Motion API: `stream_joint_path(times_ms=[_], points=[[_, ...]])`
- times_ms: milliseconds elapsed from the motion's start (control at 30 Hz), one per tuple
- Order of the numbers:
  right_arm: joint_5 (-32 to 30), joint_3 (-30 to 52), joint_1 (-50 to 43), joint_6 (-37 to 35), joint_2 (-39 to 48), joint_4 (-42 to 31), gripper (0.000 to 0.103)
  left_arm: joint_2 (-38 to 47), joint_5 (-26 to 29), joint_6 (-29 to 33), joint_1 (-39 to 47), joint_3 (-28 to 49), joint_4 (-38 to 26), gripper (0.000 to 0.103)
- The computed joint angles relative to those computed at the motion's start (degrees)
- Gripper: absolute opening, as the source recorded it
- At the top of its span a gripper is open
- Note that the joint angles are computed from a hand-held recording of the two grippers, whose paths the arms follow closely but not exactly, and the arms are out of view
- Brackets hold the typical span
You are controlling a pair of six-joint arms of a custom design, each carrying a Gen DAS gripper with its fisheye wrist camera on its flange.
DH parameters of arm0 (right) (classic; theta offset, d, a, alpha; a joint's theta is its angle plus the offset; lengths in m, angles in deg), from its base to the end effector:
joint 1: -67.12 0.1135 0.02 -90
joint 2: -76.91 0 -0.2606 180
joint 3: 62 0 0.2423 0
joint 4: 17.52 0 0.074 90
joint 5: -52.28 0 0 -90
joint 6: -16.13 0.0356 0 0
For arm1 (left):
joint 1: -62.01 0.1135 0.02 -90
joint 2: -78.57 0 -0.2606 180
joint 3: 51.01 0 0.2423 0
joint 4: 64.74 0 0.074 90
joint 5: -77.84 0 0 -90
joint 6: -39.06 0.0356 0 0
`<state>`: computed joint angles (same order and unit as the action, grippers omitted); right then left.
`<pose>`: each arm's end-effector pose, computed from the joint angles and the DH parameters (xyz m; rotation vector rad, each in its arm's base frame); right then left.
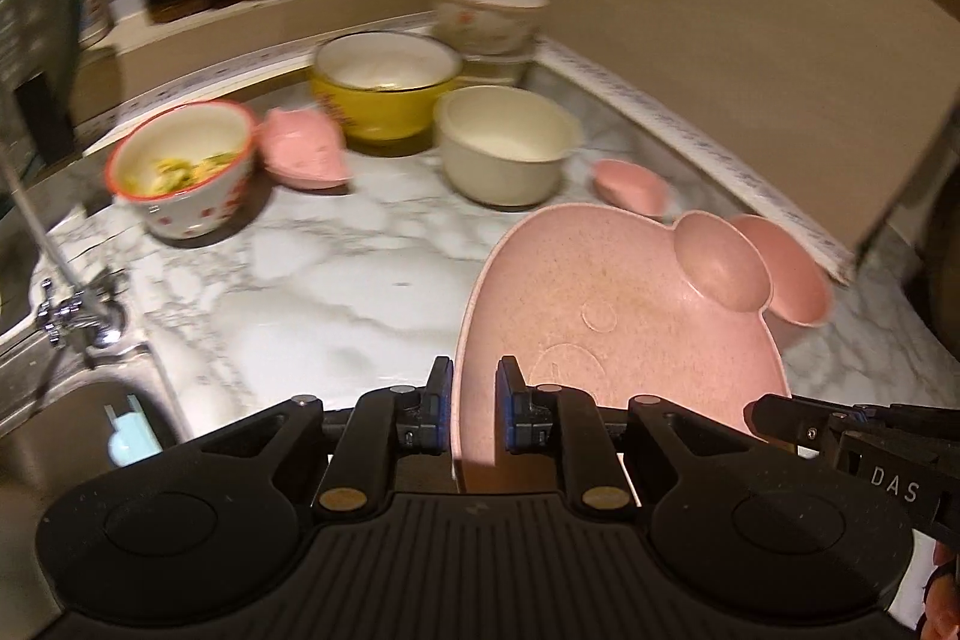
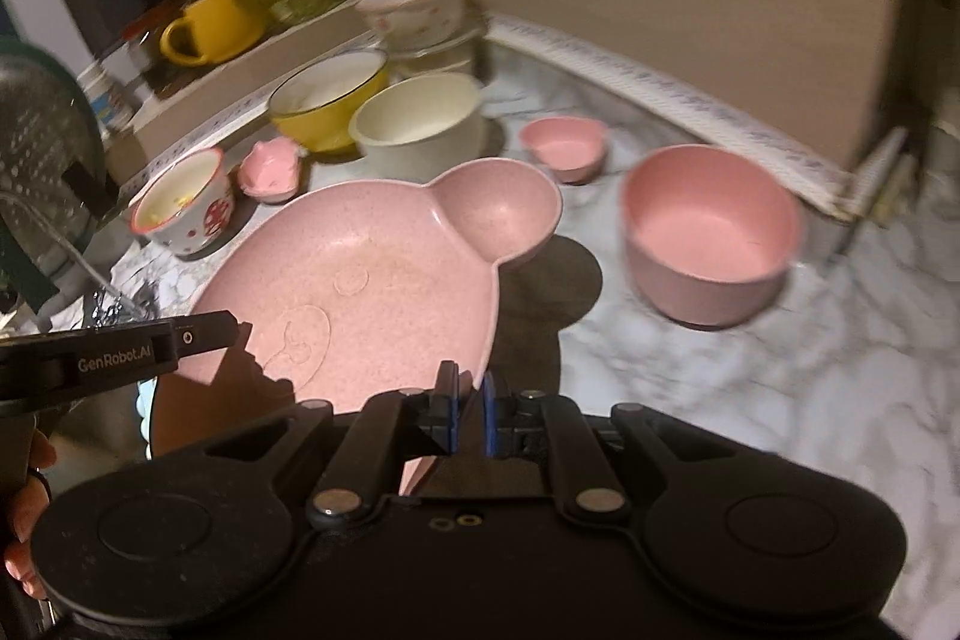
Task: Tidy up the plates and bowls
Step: 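Lift the pink bear-shaped plate and carry it toward the stacked white plates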
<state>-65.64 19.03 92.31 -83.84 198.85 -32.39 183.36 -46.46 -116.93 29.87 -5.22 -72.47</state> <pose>0.3551 0.1855 0.0888 -0.9458 2.3460 0.7243 0.2242 -0.1172 0.0628 -0.8554 2.2805 0.1134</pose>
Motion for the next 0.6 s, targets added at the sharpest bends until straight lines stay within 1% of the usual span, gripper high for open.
stream_joint_path(times_ms=[100,267,433,600], points=[[-0.95,-2.1,-3.66,-0.91,-1.7,0.55,0.007,1.64,-0.57,-0.22,-2.65,4.65,-2.85,0.015],[-3.18,-2.86,-10.04,-2.53,-2.74,-0.96,0.007,5.36,-0.63,0.41,-6.16,12.74,-6.63,0.015],[-4.79,-3.14,-16.53,-5.06,-3.69,-2.52,0.007,10.07,0.62,2.57,-8.57,21.47,-8.97,0.015],[-5.95,-1.38,-23.08,-7.12,-3.48,-5.25,0.007,15.58,2.22,5.84,-10.42,31.44,-11.63,0.015]])
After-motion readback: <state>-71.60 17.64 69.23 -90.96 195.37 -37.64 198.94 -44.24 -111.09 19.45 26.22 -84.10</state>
